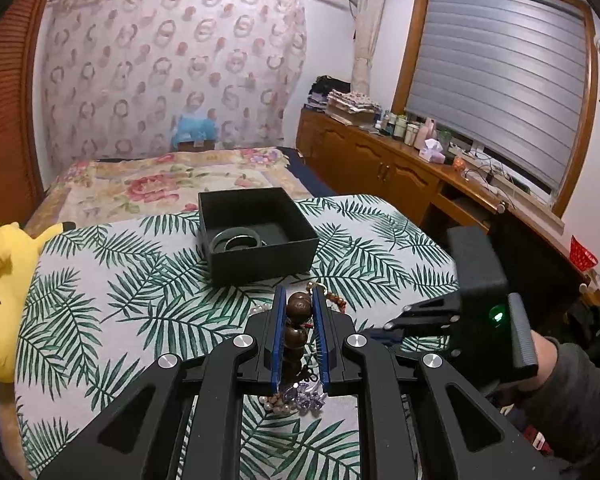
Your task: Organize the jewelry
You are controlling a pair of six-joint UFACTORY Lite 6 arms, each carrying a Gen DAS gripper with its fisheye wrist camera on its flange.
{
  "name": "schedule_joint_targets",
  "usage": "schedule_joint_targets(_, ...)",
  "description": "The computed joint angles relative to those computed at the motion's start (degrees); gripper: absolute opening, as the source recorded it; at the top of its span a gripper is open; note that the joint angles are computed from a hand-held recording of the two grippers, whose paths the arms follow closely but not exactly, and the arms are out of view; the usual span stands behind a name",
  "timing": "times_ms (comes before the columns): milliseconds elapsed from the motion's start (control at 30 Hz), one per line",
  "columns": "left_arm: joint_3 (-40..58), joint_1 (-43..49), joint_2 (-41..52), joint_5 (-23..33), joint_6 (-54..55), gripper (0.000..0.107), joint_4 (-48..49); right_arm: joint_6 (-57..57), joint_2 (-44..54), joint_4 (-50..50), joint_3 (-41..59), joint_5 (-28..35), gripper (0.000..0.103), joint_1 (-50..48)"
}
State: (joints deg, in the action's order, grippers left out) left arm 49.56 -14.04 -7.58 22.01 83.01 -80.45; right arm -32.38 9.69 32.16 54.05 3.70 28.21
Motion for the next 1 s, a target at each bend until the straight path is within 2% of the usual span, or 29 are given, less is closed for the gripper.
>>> schedule_joint_targets(67,0.0,0.0,0.0,0.1,0.3,0.012,-0.3,0.7,-2.9,-0.6,-1.4,-0.1,0.005,-0.6)
schedule_joint_targets(300,1.6,0.7,0.0,0.2,-0.1,0.012,0.5,19.9,-13.2,-21.1,-2.4,2.8,0.005,-2.5)
schedule_joint_targets(433,3.6,0.9,-0.3,0.3,-2.6,0.012,3.2,22.6,-16.6,-24.7,-0.2,5.4,0.005,-3.4)
schedule_joint_targets(700,8.9,1.0,2.0,0.1,-6.5,0.012,7.4,25.5,-15.7,-29.8,9.4,9.6,0.004,-4.9)
schedule_joint_targets(1000,17.3,1.2,7.8,0.1,-12.1,0.012,13.2,14.3,-9.7,-18.7,24.2,15.0,0.004,-8.1)
